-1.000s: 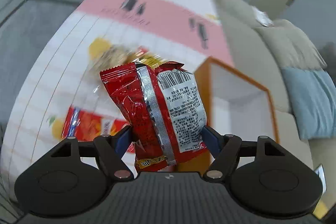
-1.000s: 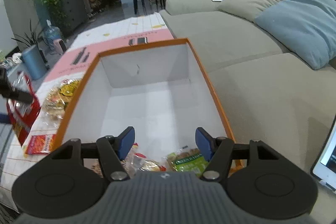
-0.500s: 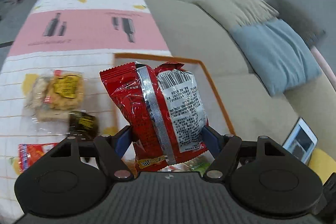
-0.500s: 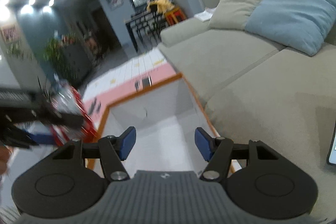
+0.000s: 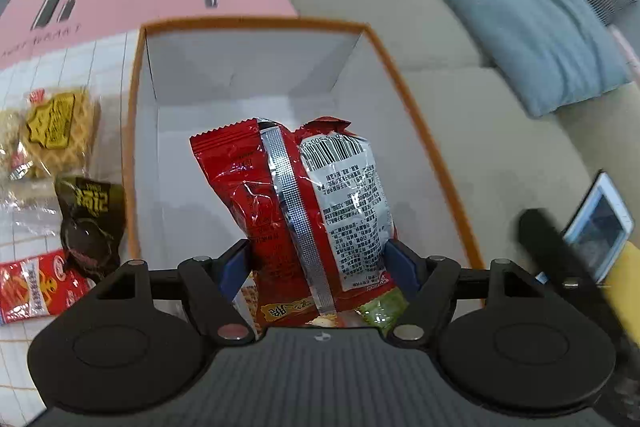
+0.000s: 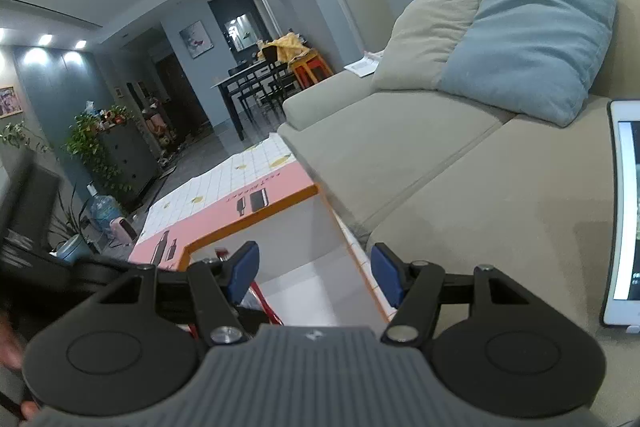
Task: Organize snacks
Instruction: 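Carry the red chip bag over the orange box and open left tool, then move both open tools from the box back toward the remaining snacks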
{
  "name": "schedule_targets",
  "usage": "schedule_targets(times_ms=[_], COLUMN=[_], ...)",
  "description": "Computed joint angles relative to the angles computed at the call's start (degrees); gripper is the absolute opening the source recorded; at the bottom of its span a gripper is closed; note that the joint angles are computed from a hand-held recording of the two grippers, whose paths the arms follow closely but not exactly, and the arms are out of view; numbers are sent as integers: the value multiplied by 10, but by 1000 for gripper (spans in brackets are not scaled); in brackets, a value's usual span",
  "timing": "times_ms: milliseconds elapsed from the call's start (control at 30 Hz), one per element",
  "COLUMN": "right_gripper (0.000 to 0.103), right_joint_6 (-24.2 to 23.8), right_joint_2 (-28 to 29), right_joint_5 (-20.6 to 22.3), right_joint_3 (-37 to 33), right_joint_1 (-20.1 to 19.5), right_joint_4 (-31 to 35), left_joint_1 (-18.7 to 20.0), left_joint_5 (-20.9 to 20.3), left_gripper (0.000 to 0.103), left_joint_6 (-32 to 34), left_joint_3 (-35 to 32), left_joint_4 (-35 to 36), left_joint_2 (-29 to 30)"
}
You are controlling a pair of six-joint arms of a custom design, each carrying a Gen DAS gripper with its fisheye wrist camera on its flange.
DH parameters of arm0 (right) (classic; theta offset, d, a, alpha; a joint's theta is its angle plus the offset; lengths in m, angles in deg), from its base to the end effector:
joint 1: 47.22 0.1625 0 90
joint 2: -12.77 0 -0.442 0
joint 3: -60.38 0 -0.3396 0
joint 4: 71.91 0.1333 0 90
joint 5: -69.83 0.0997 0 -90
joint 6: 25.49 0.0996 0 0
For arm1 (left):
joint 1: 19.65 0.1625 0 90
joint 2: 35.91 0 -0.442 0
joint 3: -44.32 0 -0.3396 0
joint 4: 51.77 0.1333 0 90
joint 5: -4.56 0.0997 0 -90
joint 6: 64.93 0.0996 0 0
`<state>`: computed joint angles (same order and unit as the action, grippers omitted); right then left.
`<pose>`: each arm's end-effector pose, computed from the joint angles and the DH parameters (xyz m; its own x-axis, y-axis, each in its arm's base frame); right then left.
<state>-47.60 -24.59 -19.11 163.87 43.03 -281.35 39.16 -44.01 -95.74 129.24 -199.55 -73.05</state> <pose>0.1379 -0.6276 0.1406 -0.9253 -0.2427 0.2916 -0.3787 0.5463 -0.7471 -0.1878 -0.6949 0.1216 -0.8632 -0.1824 -0.4707 0.0790 0.8721 -0.4829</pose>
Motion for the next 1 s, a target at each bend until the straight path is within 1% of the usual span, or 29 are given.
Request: schedule_targets(times_ms=[100,167,233,267,367,400,500,533,667,733,867,967,1000], right_gripper=[62,62,62,62,62,62,62,62,62,62,62,62,62], right_joint_6=[24,35,43,47,50,49,48,46,43,41,32,23,20], right_joint_2=[0,0,-3,-4,-6,-6,-7,-8,-9,-11,-9,-8,-8], right_joint_5=[-1,-2,1,0,-2,-1,-2,-2,-3,0,1,5,6], right_joint_3=[0,0,2,4,9,10,11,12,12,11,0,1,1], right_joint_1=[-4,-7,-10,-10,-9,-9,-8,-8,-8,-8,-7,-7,-6], right_joint_4=[-17,-21,-14,-14,-15,-16,-15,-13,-6,0,15,14,16], left_joint_1=[7,10,13,15,24,26,20,19,15,10,-6,-17,-20], left_joint_5=[-27,-30,-30,-33,-61,-58,-19,-12,-16,-10,30,49,58], left_gripper=[84,84,84,85,86,86,86,86,86,86,87,87,87], left_joint_6=[3,-21,-28,-23,8,8,-13,-15,-5,-2,-8,19,33], left_joint_3=[-14,-28,-34,-35,-45,-49,-48,-39,2,21,48,70,78], left_joint_4=[12,36,39,34,28,31,42,34,-8,-25,-43,-75,-96], left_joint_2=[10,16,21,23,28,30,31,27,2,-9,-30,-46,-48])
